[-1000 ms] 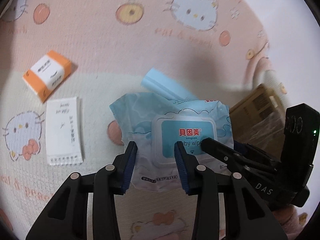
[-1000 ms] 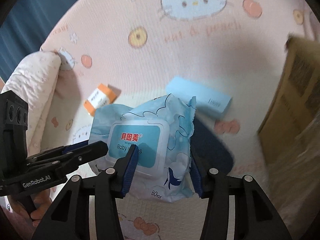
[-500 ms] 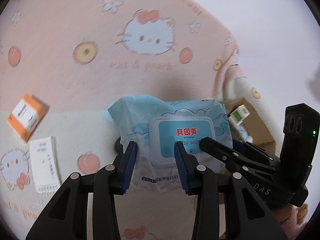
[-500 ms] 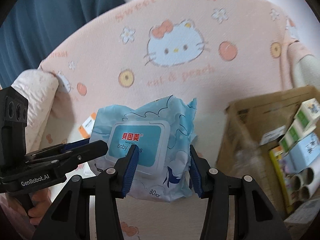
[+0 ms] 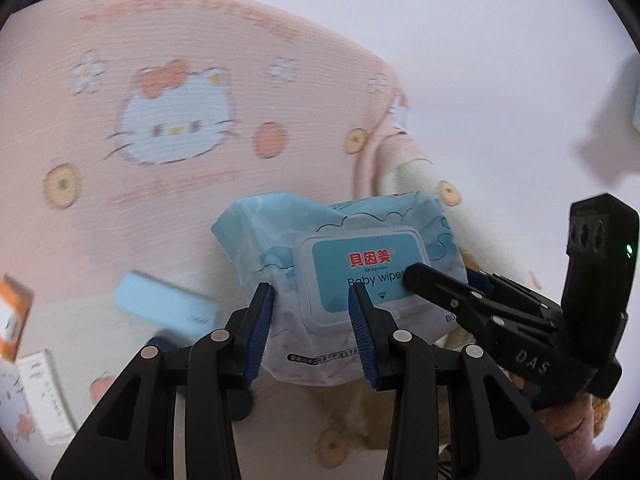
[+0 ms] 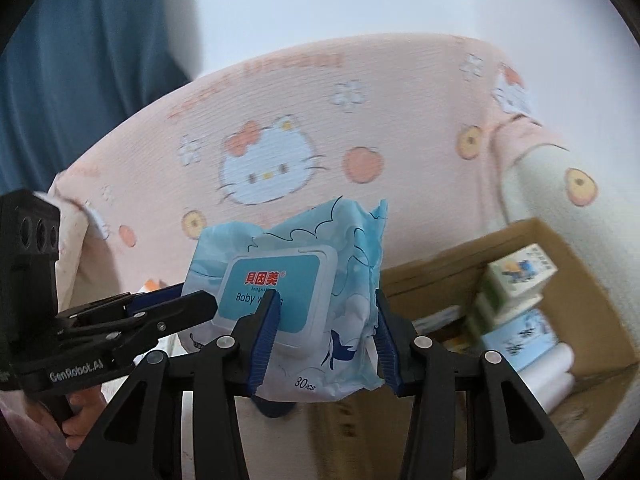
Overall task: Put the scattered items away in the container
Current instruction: 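Lift the baby wipes pack with the left gripper toward the cardboard box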
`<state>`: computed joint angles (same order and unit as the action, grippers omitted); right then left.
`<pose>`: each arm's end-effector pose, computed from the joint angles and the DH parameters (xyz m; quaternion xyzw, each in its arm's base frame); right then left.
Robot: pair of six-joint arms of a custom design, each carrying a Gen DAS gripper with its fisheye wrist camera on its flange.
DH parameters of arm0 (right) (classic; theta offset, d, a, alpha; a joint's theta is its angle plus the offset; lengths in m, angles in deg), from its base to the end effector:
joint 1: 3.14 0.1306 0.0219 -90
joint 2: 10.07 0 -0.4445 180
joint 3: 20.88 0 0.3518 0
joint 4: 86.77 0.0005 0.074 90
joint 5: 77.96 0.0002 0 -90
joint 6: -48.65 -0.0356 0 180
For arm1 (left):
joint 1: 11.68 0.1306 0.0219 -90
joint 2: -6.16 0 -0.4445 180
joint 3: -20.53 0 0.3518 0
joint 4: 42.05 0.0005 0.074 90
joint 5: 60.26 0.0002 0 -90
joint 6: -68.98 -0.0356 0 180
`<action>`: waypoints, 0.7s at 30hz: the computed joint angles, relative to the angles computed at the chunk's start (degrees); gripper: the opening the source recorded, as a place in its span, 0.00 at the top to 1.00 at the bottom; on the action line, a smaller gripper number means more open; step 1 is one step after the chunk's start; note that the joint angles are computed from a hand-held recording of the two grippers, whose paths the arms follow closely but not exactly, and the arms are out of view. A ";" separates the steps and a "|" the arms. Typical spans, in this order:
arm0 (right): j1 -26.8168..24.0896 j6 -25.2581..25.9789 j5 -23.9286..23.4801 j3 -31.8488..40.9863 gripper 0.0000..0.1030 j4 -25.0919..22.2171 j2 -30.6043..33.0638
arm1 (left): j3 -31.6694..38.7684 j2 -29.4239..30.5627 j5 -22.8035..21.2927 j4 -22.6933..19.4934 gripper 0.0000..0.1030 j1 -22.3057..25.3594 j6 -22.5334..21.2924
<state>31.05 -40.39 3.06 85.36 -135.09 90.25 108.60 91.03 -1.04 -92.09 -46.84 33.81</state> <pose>0.4372 0.3031 0.5304 -0.3055 0.8600 0.1837 0.3650 0.3411 -0.2186 0.5165 -0.2493 0.8667 -0.0762 0.4253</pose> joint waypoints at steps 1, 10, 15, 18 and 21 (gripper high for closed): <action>-1.20 -0.19 -0.97 1.17 0.58 -1.36 0.55 | 1.41 1.38 0.62 0.51 0.59 0.26 -1.41; -8.48 -0.01 -5.70 13.01 0.58 -15.85 7.89 | 8.58 9.03 11.27 2.78 0.59 4.48 -9.30; -11.69 -0.99 -9.55 17.28 0.58 -23.48 11.77 | 12.55 13.19 13.44 0.99 0.59 4.83 -12.94; -13.16 -1.22 -10.75 18.35 0.59 -24.81 13.01 | 14.85 15.24 14.63 -0.07 0.59 5.38 -15.81; -14.36 -1.28 -11.31 19.05 0.60 -25.02 13.93 | 16.19 16.38 18.45 -1.41 0.59 6.33 -15.68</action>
<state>16.69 -41.67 -8.25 104.42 -160.12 104.18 124.80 107.41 17.42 -93.49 -40.52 18.13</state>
